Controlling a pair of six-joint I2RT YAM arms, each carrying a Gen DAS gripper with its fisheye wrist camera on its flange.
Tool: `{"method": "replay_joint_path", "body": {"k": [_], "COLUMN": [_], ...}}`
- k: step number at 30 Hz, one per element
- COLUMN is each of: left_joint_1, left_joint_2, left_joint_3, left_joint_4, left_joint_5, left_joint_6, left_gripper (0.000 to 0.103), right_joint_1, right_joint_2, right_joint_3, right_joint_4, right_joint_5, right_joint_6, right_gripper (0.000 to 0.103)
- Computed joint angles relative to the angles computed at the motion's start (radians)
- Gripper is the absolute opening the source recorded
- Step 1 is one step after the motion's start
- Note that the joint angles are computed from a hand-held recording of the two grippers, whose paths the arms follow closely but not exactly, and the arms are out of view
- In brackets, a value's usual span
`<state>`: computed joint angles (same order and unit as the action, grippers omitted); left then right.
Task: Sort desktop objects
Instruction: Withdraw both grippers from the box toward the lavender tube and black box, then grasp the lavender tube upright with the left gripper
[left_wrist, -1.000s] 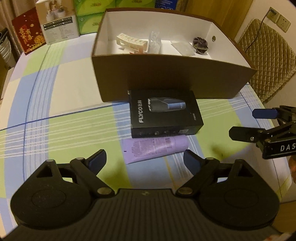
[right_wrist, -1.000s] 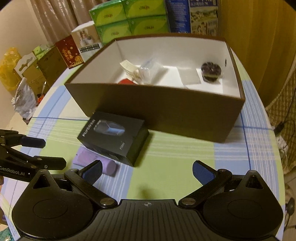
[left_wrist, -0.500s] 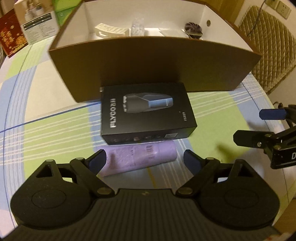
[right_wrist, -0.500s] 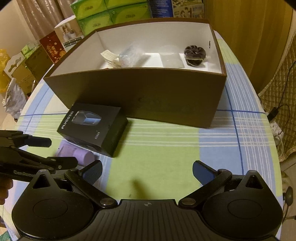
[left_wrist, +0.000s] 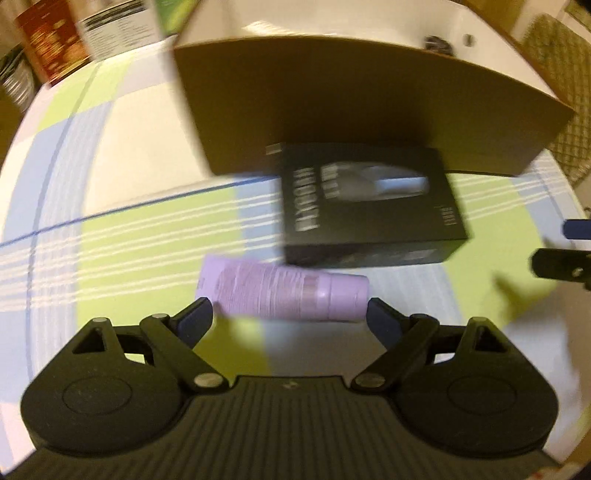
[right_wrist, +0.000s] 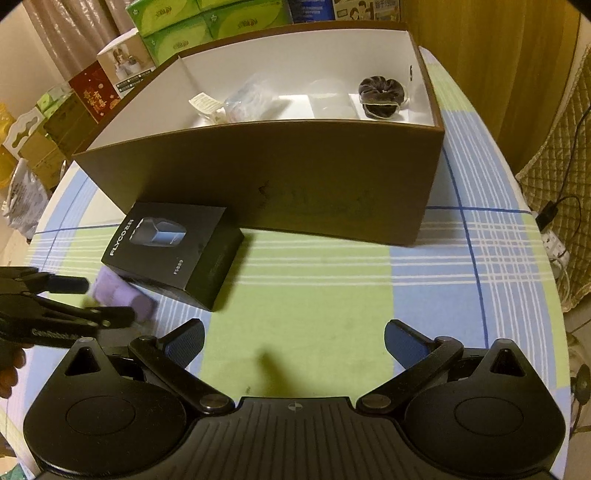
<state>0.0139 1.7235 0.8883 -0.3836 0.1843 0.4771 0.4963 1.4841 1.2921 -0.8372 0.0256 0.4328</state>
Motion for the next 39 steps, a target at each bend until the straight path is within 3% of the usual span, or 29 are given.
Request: {"method": "replay_joint_path", "body": {"k": [6,10,24,30,32,39], "left_joint_1": [0.131,0.185,0.086,0.075,0.079,0.166], "left_joint_2": [0.051,0.065,0.111,0.179,0.173,0.175], "left_joint_3": [0.039,0.088,0.179,0.205,0.190,0.189], "left_joint_4": [0.007,-0.049,-0.089,-0.025,0.005,0.026], "left_joint_5": [-0.051,0.007,0.041,0.021,0.019,0.006], "left_joint_6": [0.003,-0.001,0.024,-0.005,0.034,0.045], "left_gripper": [0.087,0.087,0.079,0.044,0.028,0.027], "right_joint_1": [0.008,0.010,0.020,0.031,0.035,0.064], "right_joint_2": [0.021,0.037,0.060,0.080,0.090,0.147], "right_joint_3": [0.011,0.024,0.055,0.074,0.084,0.129], "right_joint_4": [0.002,0.005,0.009,0.025,0.035,0.089], "right_joint_5": [-0.007,-0.006,0.006,-0.007,-0.014,-0.049], "right_joint_6": [-0.003,-0.009,-0.017,-0.049,-0.074,-0.198], "right_gripper": [0.101,0.101,0.101,0.101,0.101,0.101]}}
